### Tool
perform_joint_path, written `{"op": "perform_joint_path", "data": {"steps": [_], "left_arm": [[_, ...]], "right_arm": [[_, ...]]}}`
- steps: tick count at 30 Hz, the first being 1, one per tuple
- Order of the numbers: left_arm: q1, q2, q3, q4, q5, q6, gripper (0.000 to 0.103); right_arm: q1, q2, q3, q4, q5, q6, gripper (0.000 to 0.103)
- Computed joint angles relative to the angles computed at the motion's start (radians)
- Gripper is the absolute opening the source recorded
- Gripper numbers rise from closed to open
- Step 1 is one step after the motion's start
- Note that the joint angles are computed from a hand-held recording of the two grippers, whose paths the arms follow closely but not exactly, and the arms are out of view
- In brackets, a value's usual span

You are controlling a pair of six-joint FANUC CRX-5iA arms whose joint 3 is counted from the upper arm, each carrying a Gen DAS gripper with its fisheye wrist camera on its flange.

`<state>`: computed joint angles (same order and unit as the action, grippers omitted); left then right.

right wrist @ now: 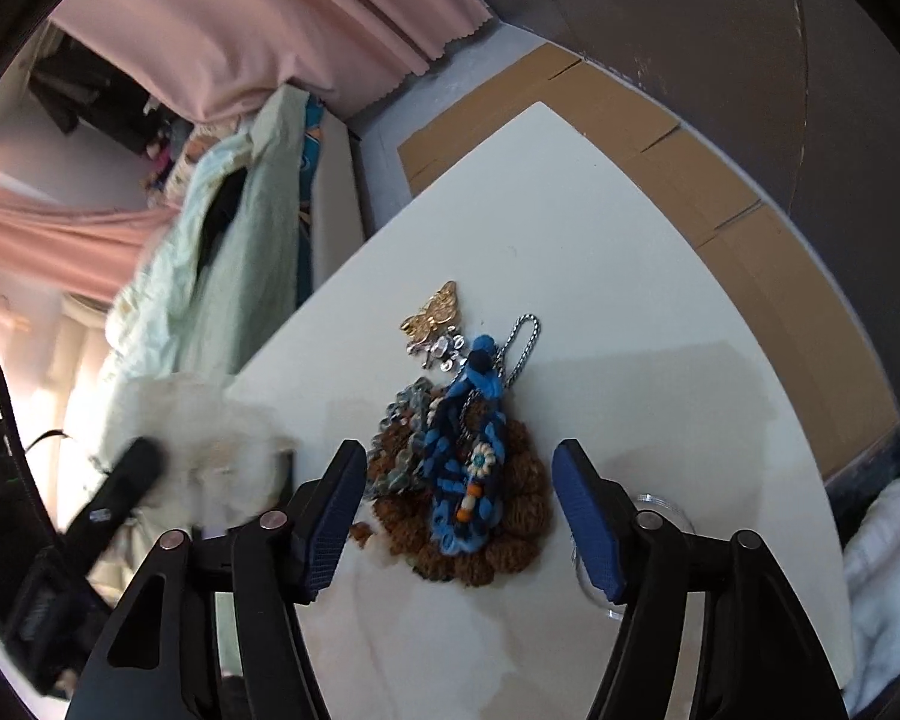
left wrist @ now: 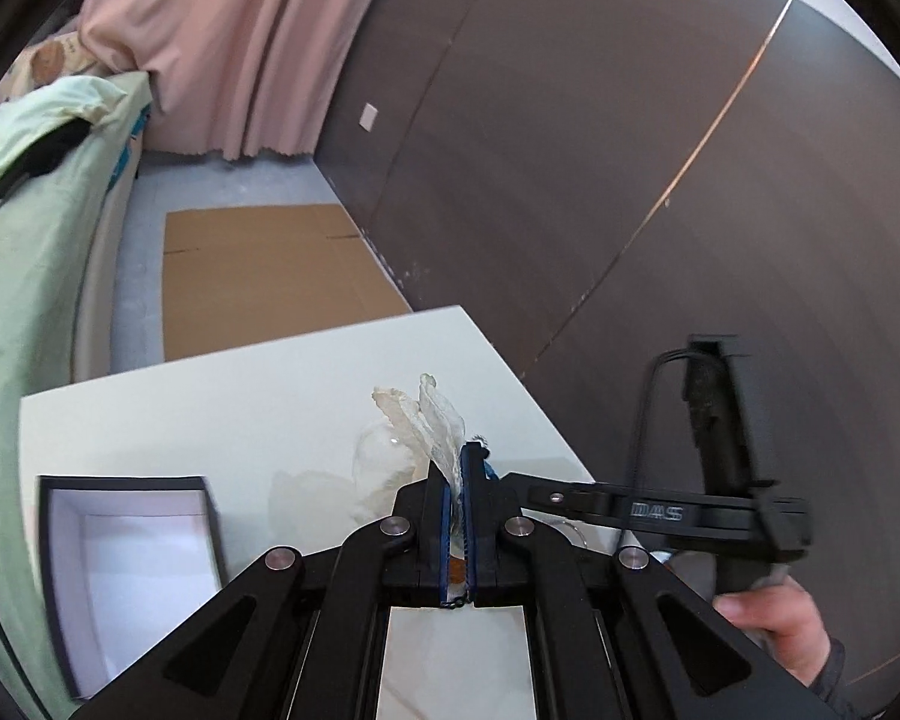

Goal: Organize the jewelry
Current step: 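Lift the blue necklace with the left tool, lower into the black box, open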

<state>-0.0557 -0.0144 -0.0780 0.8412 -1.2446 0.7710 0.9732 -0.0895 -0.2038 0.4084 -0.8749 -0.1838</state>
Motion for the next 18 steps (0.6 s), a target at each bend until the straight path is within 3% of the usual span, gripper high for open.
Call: {"op": "perform_joint_path", "data": {"steps": [2,4,6,18], "left_arm": [[0.016,-0.007,-0.002,0.006,0.003,-0.002,0.003],[0.033,-0.016,-0.006,0.014,0.010,-0.009,0.003],[0.050,-0.025,-0.011,0.024,0.014,-0.019,0.003],[0.134,-0.036,-0.018,0.024,-0.004,-0.028,0.003]], "right_arm": [[-0.011,0.031,0.041,-0.050,-0.036,0.059,0.042],[-0.003,0.056,0.069,-0.049,-0.089,0.078,0.033],[0.011,0.070,0.086,-0.034,-0.144,0.073,0.012],[0.112,-0.026,-0.028,0.256,-0.123,-0.191,0.011]]}}
